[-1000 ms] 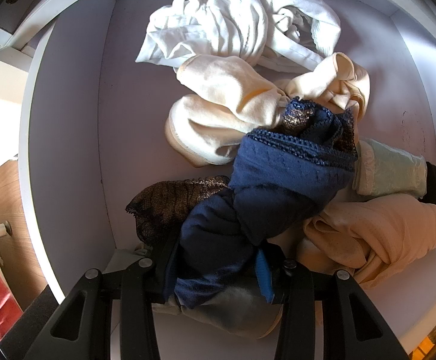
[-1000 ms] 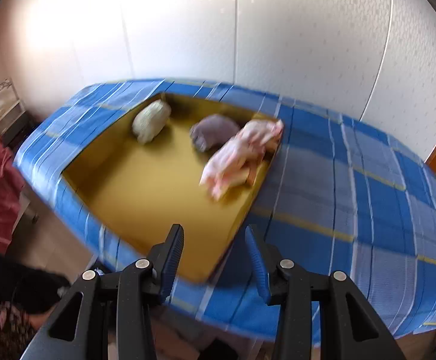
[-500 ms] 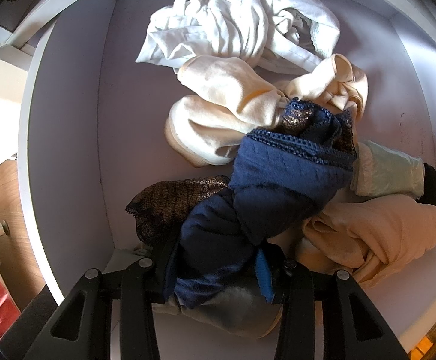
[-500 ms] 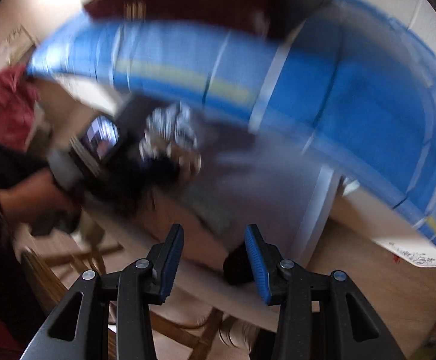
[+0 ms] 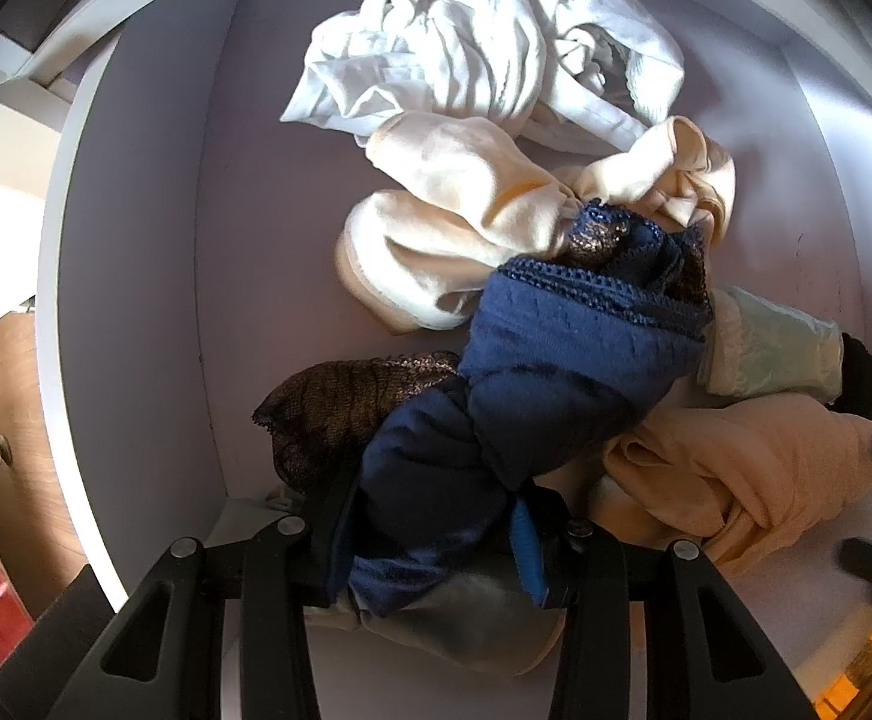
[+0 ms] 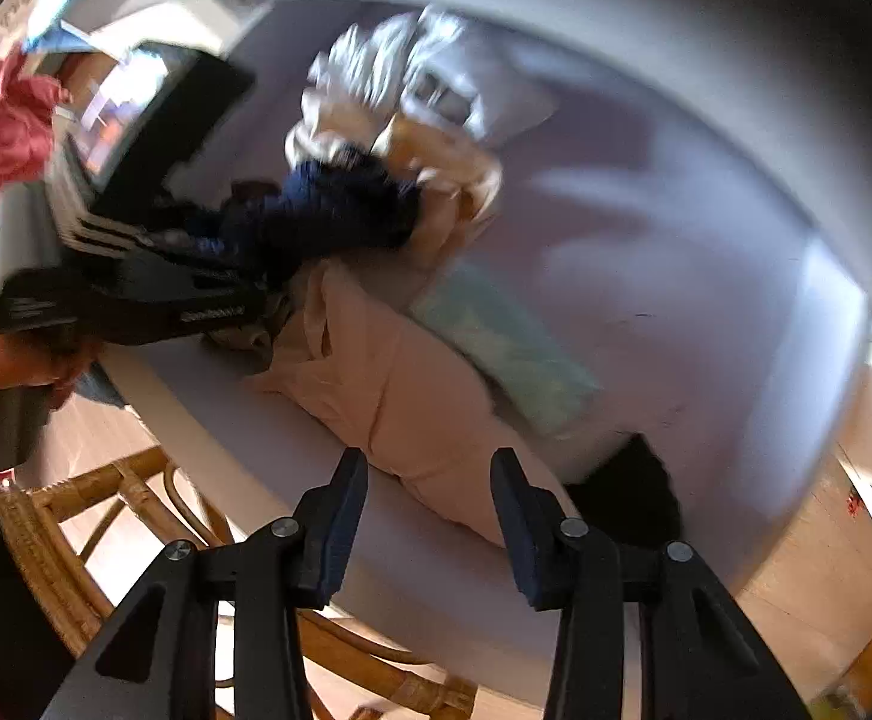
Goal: Organize soft objects
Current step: 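Move the empty right gripper back into the cabinet shelf, then grasp the peach cloth roll with the right gripper while the left gripper grasps the navy cloth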
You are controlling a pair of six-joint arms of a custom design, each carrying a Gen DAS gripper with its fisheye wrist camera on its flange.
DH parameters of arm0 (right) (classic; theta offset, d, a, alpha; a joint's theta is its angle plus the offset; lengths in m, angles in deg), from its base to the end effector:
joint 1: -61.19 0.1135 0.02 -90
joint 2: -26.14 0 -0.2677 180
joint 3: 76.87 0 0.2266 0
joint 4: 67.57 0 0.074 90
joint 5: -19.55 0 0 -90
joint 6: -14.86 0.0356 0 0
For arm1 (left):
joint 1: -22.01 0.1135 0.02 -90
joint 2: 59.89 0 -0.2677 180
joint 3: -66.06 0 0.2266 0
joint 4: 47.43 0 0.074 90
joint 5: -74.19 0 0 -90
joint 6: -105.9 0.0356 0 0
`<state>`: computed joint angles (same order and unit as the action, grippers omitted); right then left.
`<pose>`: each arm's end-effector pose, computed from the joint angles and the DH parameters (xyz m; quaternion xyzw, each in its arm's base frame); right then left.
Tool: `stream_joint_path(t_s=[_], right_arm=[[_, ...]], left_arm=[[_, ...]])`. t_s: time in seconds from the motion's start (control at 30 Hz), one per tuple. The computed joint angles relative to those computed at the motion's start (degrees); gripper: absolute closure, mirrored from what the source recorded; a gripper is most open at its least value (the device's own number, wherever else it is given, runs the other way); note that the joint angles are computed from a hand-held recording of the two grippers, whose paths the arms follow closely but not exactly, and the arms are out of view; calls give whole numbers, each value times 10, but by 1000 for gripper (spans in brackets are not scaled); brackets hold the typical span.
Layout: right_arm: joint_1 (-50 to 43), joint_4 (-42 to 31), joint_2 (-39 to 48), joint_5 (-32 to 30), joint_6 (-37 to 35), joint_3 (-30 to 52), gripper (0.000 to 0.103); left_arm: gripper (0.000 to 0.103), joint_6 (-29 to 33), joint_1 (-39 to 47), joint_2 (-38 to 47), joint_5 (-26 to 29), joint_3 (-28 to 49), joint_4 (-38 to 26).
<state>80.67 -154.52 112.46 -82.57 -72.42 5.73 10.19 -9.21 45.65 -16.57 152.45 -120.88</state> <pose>0.2121 0.0830 0.2571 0.1443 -0.9839 -0.1025 0.0260 0.2575 -0.1555 0.1876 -0.2209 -0.9750 -0.0135 0.0194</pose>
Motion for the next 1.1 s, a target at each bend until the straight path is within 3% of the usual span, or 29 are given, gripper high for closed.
stream_joint_path(t_s=[0.07, 0.17, 0.3, 0.57, 0.73, 0.93, 1.1], right_arm=[[26, 5, 41, 12, -9, 5, 60], [54, 14, 76, 53, -15, 19, 50], [50, 18, 105, 47, -15, 26, 42], [-35, 37, 62, 85, 1, -29, 53], [-134, 39, 34, 35, 8, -58, 49], [-49, 52, 22, 78, -40, -73, 46], [-29, 66, 26, 67, -18, -89, 43]], left_arm=[[60, 0, 6, -2, 2, -2, -2], [60, 2, 14, -4, 7, -3, -2], [60, 7, 18, -4, 6, -6, -1], [60, 2, 21, -3, 12, -1, 1], [55, 6, 16, -25, 21, -16, 13], [51, 7, 2, -26, 21, -13, 10], [51, 4, 6, -29, 28, -13, 5]])
